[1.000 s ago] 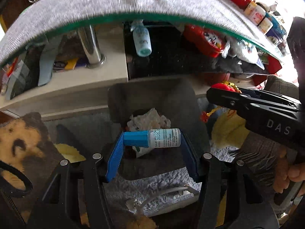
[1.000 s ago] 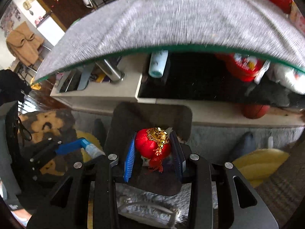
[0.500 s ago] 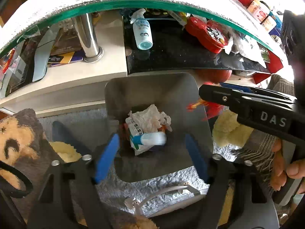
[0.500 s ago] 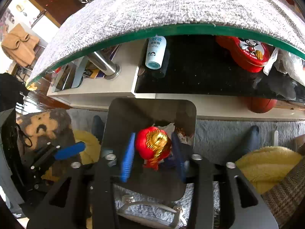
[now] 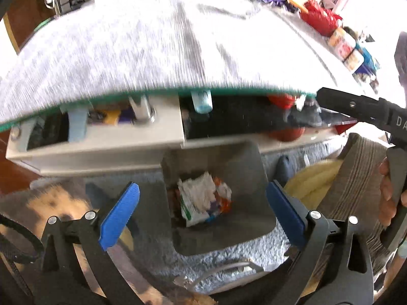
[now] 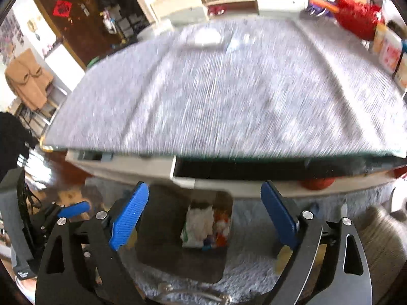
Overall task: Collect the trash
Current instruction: 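Raise both tools back over the table toward the remaining trash, then grasp the blister pack with the right tool while the left tool grasps the plastic bag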
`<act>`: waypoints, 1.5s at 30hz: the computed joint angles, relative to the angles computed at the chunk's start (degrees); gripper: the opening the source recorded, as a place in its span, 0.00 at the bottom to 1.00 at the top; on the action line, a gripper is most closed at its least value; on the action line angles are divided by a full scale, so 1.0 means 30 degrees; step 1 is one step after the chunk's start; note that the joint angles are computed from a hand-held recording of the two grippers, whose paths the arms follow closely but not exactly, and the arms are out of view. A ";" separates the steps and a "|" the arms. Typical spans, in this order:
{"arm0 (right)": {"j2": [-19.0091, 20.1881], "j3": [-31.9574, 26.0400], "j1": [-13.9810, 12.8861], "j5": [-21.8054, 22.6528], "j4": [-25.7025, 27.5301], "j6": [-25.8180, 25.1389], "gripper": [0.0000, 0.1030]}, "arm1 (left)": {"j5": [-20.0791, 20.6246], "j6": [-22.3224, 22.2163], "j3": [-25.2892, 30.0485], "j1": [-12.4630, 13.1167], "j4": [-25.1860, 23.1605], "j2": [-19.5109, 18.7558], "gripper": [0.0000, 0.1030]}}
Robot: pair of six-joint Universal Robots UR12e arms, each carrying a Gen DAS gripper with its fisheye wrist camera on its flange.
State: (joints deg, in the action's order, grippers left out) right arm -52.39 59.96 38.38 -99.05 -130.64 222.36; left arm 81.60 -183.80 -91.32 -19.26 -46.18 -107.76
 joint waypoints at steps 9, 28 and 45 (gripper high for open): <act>0.0342 -0.1412 -0.0849 -0.0765 0.0799 -0.0351 0.89 | 0.0890 0.0495 0.2898 0.0124 -0.0751 -0.1204 0.92; 0.4401 -0.7867 -0.2638 0.0660 0.3935 -0.1180 0.89 | 0.1229 0.1520 1.0605 -0.0020 -0.3282 -0.6069 0.92; 0.6484 -1.0879 -0.3060 0.0949 0.4637 -0.2268 0.58 | 0.0240 0.1951 1.4455 -0.0113 -0.4763 -0.8726 0.92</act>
